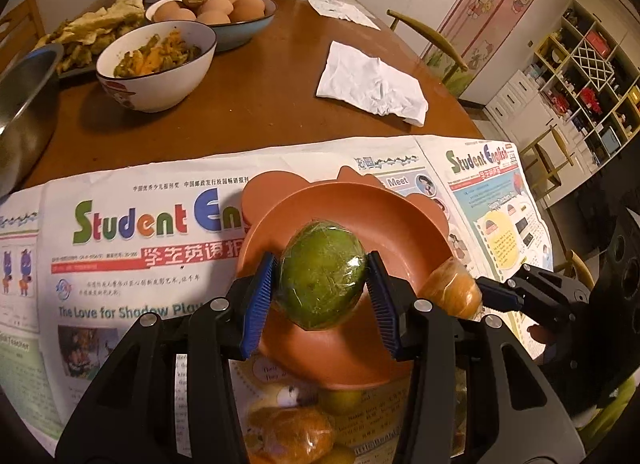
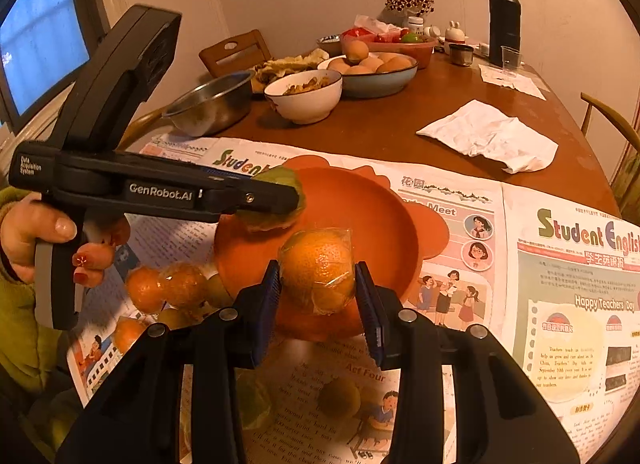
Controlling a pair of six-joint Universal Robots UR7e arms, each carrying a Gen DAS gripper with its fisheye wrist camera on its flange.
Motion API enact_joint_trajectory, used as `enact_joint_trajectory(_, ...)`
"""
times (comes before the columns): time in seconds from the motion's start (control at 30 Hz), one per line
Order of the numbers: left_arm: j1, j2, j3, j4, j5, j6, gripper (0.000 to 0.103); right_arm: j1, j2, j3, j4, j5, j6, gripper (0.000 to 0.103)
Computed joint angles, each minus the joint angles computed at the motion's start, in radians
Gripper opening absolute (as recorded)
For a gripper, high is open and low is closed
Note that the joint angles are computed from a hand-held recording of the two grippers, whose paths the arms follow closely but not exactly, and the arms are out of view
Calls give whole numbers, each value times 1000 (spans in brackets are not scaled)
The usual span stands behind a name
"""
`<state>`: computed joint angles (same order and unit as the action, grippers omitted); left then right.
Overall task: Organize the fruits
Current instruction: 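Carry the green fruit and the orange into the orange plate with both tools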
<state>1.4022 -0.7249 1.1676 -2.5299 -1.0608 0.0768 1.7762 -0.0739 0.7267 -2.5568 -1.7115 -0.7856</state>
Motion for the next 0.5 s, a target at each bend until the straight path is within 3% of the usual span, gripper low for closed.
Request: enact_joint_trajectory(0.5, 12, 39, -65, 56, -21, -7, 38, 8, 59, -101, 89, -47, -21, 36)
